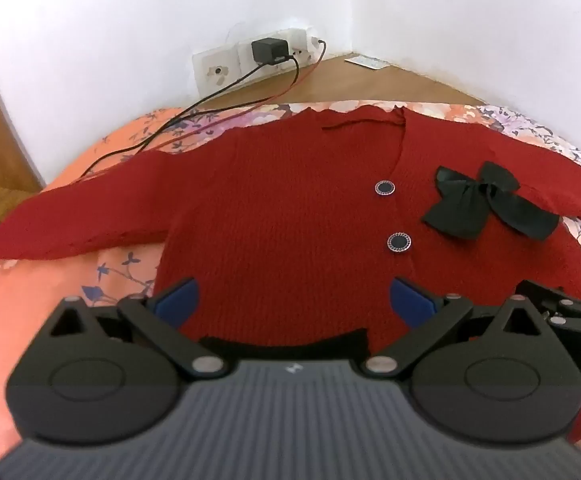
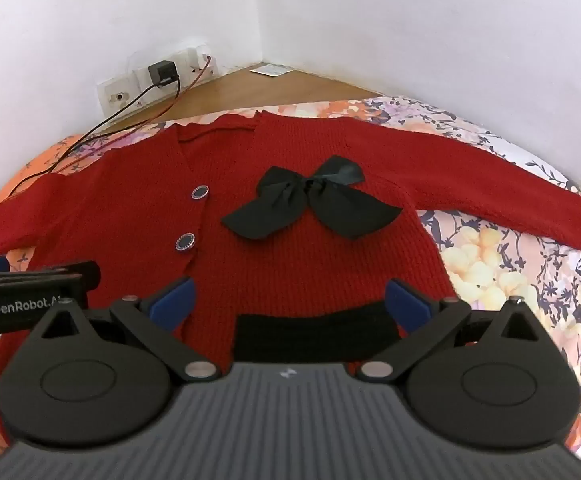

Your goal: Fold small clothes

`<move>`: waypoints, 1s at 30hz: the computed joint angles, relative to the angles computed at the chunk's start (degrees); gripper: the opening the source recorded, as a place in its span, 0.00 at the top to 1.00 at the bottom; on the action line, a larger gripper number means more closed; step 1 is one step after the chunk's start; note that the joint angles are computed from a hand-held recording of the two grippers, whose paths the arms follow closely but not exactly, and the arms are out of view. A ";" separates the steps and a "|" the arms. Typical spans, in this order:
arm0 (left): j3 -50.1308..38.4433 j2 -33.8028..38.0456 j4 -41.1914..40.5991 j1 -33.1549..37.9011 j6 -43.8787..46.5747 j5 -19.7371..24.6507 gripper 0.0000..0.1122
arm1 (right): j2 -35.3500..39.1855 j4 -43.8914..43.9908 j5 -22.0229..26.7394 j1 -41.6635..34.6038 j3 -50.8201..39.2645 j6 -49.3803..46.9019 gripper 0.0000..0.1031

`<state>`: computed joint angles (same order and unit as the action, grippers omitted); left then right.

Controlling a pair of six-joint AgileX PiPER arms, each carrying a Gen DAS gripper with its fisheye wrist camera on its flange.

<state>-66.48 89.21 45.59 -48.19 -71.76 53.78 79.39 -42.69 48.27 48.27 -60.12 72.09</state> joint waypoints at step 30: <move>5.41 -3.61 -0.67 2.28 0.05 -3.81 0.08 | -0.15 -2.40 2.72 3.69 -0.25 3.24 0.00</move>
